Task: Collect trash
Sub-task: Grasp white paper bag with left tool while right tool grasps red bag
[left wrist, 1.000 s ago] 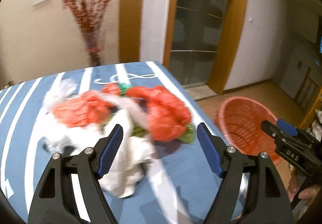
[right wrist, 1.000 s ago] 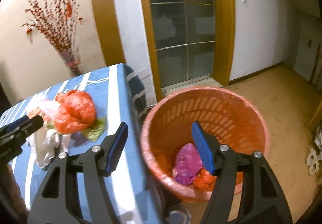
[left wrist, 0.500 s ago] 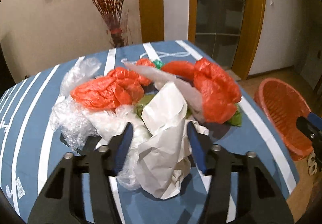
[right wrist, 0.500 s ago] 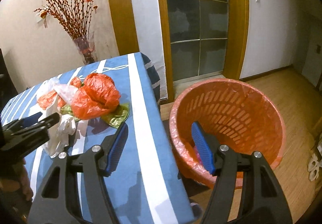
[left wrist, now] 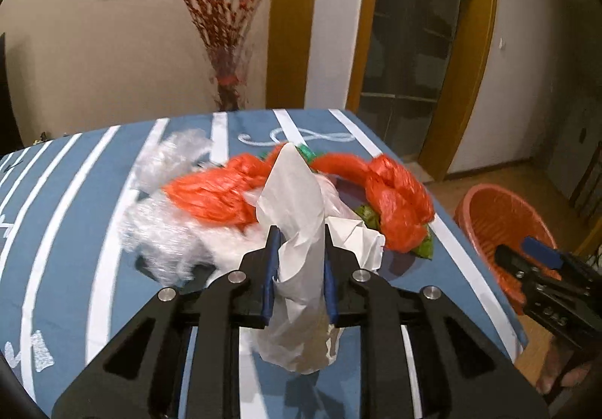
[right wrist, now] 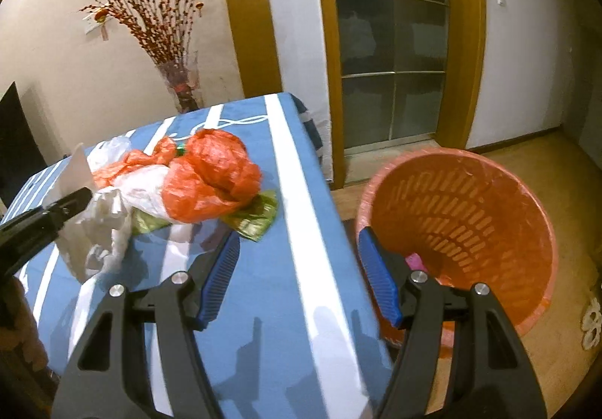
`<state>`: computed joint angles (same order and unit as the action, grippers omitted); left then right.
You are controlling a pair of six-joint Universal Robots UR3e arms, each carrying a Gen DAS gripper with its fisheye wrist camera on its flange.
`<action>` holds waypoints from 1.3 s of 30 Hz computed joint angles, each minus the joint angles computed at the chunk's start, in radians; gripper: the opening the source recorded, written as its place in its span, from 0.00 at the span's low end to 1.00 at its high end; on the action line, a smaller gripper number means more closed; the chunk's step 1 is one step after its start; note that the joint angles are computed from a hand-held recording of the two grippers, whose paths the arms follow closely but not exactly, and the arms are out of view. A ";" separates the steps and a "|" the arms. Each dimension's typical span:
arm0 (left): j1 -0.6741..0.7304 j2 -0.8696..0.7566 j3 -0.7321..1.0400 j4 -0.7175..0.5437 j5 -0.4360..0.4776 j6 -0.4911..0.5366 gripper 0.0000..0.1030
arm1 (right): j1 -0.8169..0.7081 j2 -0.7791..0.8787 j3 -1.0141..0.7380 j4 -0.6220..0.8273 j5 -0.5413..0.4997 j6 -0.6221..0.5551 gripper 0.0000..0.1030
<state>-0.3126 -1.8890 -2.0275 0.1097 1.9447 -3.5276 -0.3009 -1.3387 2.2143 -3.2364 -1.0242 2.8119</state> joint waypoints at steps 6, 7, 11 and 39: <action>0.065 0.121 -0.112 0.027 0.006 0.002 0.19 | 0.113 0.102 -0.186 0.046 -0.003 0.076 0.59; 0.077 0.140 -0.127 0.028 0.008 0.003 0.19 | 0.140 0.134 -0.246 0.069 -0.008 0.095 0.58; 0.122 0.177 -0.162 0.034 0.009 0.008 0.19 | 0.213 0.237 -0.432 0.136 -0.042 0.155 0.58; 0.114 0.072 -0.044 0.011 -0.055 0.021 0.19 | 0.167 0.257 -0.505 0.210 0.026 0.133 0.25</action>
<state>-0.1983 -1.8169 -2.0714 0.1205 1.8893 -3.5066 -0.1338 -1.0818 1.7092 -3.0266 -0.9984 2.9449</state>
